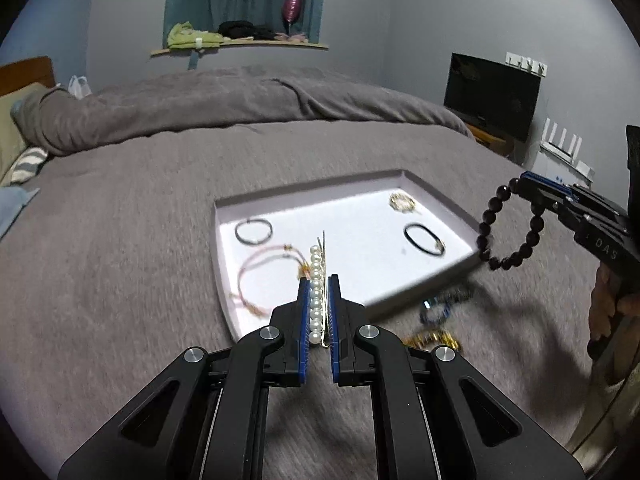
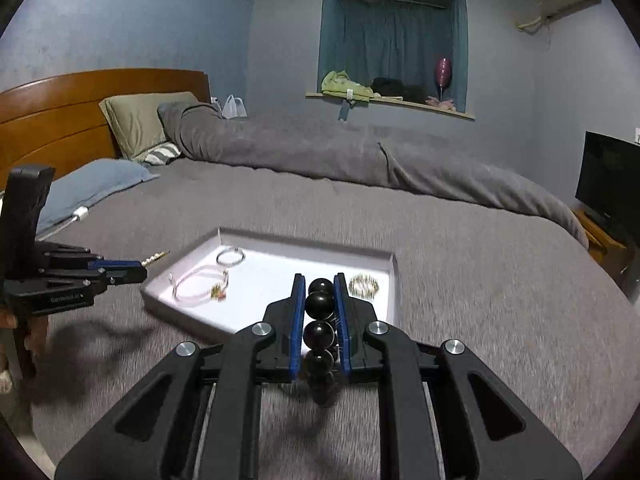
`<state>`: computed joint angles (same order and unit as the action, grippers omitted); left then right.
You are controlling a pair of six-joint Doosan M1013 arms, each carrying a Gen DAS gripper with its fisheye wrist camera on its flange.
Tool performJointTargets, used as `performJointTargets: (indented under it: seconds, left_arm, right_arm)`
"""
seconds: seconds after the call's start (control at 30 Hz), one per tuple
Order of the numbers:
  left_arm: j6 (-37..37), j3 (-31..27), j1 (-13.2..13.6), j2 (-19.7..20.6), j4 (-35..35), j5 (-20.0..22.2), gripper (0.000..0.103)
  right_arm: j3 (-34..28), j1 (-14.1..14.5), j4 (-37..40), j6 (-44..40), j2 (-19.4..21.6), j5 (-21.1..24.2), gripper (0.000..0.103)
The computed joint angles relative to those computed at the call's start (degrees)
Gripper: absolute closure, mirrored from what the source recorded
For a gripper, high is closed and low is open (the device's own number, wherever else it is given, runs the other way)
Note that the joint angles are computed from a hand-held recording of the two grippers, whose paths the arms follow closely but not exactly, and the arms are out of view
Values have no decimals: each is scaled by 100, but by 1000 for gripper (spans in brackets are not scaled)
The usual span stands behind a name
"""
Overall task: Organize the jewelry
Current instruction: 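Carry the pearl clip and black bead bracelet into the box lid while both tools open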
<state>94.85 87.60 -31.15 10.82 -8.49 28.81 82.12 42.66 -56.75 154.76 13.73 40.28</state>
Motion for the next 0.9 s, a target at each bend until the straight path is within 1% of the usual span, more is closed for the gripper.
performJointTargets:
  seconds: [0.1,0.2,0.27,0.4,0.47,0.53,0.57,0.63,0.7,0.8,0.9]
  left_arm:
    - [-47,-294,19,198,148,102,94]
    - [132,-652,57,452,0,296,94]
    - [226,-935,82,659,-93,500,94]
    - [293,-1680,105,1180,-237,1122,94]
    - [192,-1989,90,1405,-146,1429,94]
    - [13,-2279,71,1623,-28,1765,94]
    - [-112,-2353,66,1688,13,1856,94]
    - [-244,-2498,75,1811,18,2074,94]
    - [-438,-2577,34,1892,278,2213,94]
    - [-493,-2645,22,1979,357,2422,94]
    - [-479,-2672,22,2002,393,2455,94]
  right_arm:
    - [-251,-173,279,-159,152,-137,89]
    - [-520,-355,618,-338,349,-257,89]
    - [-723,-440,708,-401,514,-248,89]
    - [-1088,-583,948,-531,822,-280,89]
    - [-1225,-653,1142,-629,947,-311,89]
    - [-1325,-734,1506,-799,1037,-364,89]
    - [-1350,-758,1638,-873,1063,-349,89]
    - [-1448,-808,1967,-1076,1149,-190,89]
    - [-1531,-857,2238,-1304,1224,43,89]
    - [-1661,-859,2350,-1425,1324,425,89]
    - [-1741,-885,2564,-1564,1374,648,89]
